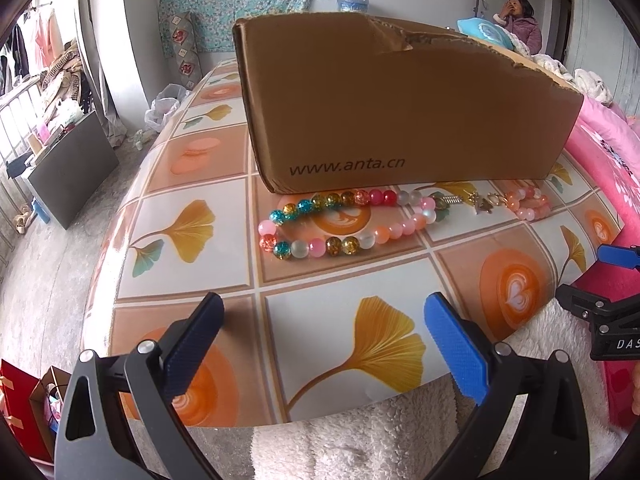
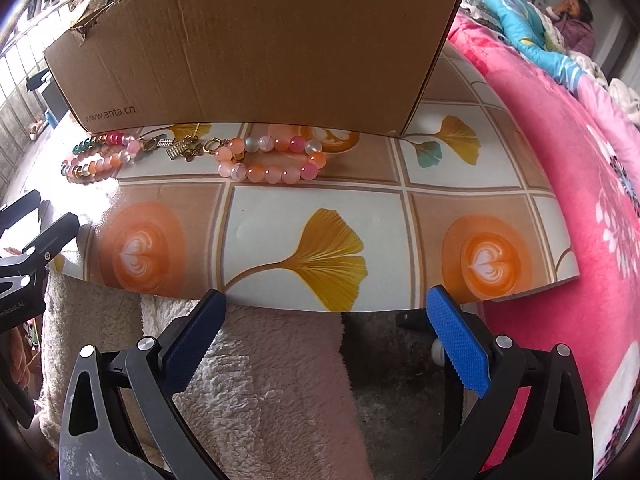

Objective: Organize jewelry
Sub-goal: 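Move the right tool toward the multicolour beaded bracelet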

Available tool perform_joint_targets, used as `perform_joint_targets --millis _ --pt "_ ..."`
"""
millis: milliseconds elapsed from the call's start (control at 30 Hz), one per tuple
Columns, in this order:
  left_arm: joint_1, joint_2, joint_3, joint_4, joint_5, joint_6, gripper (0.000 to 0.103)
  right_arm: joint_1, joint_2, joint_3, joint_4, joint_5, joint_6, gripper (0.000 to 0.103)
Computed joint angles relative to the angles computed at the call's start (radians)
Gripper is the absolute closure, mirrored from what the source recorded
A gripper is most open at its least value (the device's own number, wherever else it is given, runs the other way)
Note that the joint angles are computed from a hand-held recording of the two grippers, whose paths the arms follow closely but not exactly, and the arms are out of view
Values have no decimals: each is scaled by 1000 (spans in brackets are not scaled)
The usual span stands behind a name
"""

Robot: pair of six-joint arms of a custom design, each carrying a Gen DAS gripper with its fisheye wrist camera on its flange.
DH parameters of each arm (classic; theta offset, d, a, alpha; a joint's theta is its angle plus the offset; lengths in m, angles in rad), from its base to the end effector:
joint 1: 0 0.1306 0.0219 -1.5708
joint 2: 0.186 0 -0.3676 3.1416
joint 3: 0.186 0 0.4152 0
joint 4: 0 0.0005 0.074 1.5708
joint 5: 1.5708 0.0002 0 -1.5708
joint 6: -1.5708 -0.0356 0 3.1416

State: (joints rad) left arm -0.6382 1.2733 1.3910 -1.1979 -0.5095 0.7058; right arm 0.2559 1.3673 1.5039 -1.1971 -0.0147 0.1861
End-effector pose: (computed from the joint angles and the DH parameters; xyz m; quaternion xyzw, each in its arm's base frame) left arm 0.3656 -0.2502 0.4519 -0.0929 0.9362 0.0450 0.3361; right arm 0.4645 0.1216 0.4590 -0.2139 0.9437 0.0159 0.2520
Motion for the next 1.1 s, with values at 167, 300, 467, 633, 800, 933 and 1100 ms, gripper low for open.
perform_joint_targets --millis 167,300,467,633,800,933,1100 --pt "8 18 24 -33 15 -1 4 -10 -28 -30 37 -33 3 7" --pt "9 36 50 -70 23 12 4 -21 -50 -41 54 -114 39 7" --pt "22 48 69 -94 59 14 4 -36 -92 -73 129 -222 76 7" --pt "35 65 92 -123 88 17 4 -54 -60 -32 128 -284 16 7" --pt "38 69 99 -130 96 26 4 -86 -27 18 132 -418 -19 7" --pt "34 65 91 -118 83 27 4 -102 -7 23 122 -510 -31 8" --pt "26 69 96 -124 62 33 4 -114 28 51 86 -613 -8 25"
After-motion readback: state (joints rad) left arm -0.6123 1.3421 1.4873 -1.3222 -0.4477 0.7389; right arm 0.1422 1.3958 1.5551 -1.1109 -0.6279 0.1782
